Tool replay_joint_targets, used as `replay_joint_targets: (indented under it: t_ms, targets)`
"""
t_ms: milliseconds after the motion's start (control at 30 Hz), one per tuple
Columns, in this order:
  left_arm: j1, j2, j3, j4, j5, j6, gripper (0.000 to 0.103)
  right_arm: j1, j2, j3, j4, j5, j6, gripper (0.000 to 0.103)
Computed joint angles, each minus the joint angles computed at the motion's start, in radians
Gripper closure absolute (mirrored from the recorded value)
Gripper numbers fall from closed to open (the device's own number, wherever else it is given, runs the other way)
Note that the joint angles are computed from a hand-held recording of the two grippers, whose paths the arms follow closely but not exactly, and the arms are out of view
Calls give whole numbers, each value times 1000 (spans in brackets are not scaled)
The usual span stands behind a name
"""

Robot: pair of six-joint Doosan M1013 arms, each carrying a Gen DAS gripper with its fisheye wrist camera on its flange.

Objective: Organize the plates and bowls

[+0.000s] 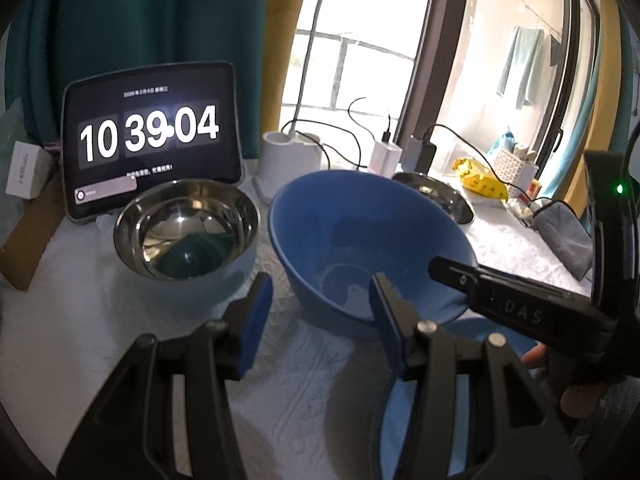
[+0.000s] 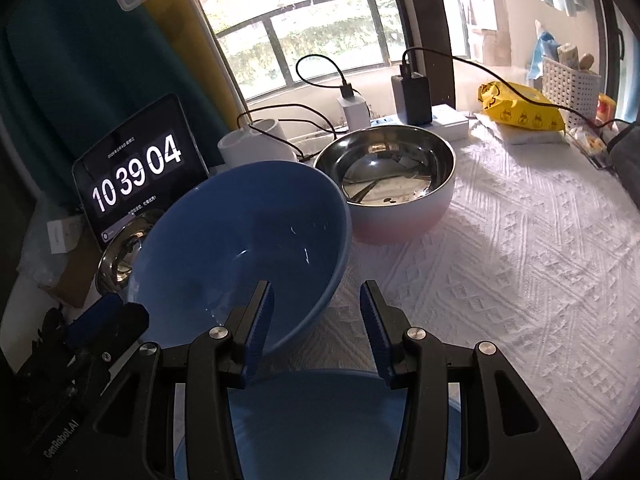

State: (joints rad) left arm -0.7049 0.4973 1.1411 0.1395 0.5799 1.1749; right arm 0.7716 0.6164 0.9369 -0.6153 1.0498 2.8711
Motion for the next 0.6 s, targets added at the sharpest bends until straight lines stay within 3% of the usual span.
replay_joint_targets:
  t_ms: [200, 400, 600]
  targets:
    - [3, 13, -15, -9, 14, 2, 51, -7, 18, -26, 28, -1, -28, 56]
    - [0, 15, -11, -27, 3, 24, 51, -12, 23, -26, 38, -3, -28, 76]
    - [-5, 10, -5, -11, -7, 26, 52, -8, 19, -22, 24, 4, -31, 80]
